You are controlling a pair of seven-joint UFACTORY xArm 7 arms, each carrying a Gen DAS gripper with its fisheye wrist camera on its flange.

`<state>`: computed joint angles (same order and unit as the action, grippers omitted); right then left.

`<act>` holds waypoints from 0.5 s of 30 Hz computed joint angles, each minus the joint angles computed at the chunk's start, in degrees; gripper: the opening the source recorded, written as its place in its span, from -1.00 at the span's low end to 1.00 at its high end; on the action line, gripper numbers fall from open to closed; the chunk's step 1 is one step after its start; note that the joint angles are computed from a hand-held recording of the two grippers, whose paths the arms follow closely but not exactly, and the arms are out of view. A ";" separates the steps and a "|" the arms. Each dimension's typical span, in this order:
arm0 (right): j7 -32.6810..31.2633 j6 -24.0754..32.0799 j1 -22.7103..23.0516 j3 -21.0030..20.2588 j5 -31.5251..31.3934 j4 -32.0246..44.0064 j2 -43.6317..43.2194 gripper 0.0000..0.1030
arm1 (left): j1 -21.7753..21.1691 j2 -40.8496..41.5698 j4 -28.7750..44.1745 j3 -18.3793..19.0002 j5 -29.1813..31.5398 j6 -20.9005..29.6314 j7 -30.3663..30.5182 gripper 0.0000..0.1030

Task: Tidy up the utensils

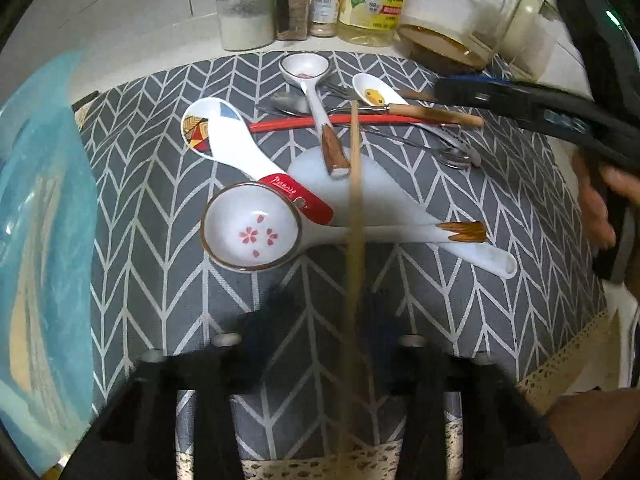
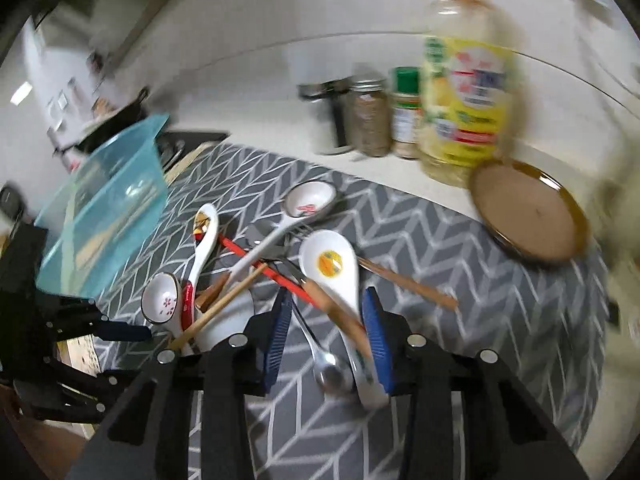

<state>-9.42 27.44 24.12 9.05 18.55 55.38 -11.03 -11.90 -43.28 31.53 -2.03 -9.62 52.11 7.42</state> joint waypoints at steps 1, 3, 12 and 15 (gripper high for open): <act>-1.09 1.62 0.16 -0.14 -0.29 1.68 1.60 -0.38 | -0.55 0.75 0.76 1.09 -1.32 1.16 0.22 -0.83; -2.39 5.60 -0.17 0.15 -2.06 4.85 4.86 -0.49 | -0.46 2.11 2.11 2.03 -3.72 2.35 -0.95 -0.86; -6.60 12.05 -0.44 0.98 4.03 4.59 3.89 -0.80 | 0.84 -4.58 4.30 4.88 -6.82 5.75 -1.16 -0.86; -2.67 12.80 -0.37 -0.14 11.69 2.39 1.13 -0.81 | 0.96 -5.89 5.80 5.47 -7.48 6.74 -0.27 -0.86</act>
<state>-12.09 40.24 23.75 8.91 30.24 57.77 -9.91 -10.95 -49.16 37.33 3.43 -17.10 58.85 7.15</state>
